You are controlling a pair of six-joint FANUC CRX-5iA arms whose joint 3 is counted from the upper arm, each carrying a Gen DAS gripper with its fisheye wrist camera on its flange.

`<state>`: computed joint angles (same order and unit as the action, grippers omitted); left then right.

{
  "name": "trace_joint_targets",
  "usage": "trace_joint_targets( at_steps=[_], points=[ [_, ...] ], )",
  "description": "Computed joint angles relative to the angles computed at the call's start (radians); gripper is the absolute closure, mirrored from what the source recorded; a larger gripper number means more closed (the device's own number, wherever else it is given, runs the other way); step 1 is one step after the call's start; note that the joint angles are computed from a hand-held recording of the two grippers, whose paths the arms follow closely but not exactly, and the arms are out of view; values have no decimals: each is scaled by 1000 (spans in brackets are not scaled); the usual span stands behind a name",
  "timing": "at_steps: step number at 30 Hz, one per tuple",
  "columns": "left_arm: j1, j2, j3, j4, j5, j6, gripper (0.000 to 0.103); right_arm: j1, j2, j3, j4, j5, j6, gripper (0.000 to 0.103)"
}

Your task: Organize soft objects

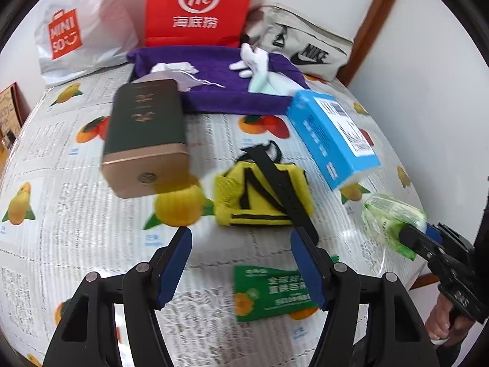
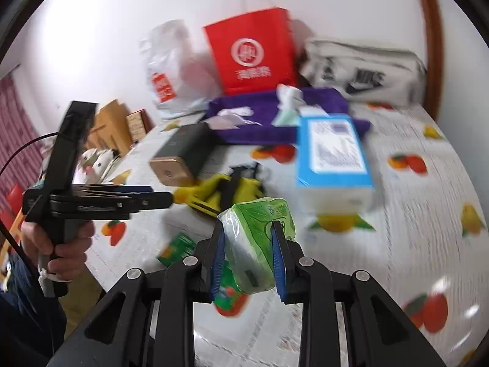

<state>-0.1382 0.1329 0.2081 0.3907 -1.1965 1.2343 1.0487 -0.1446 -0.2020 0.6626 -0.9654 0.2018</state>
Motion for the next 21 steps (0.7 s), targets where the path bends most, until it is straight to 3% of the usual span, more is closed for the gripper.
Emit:
trace_joint_targets(
  at_steps=[4,9,13,18,21],
  points=[
    [-23,9,19,-19,-4,13,38,-17,-35,-58,-21,-13,-62,75],
    [-54,42,61,-38,4,41,38,-29,-101,-147,-3,60,-138,75],
    [-95,88,123,-87,13,74,39,-31,-108,-159,-9,6,-135,75],
    [-126,156,208,-137,-16,136,61,-46,-143,-206,-35,40,-149,75],
    [-137,192,249,-147,-34,172,67,-56,-148,-218,-40,61,-134,75]
  ],
)
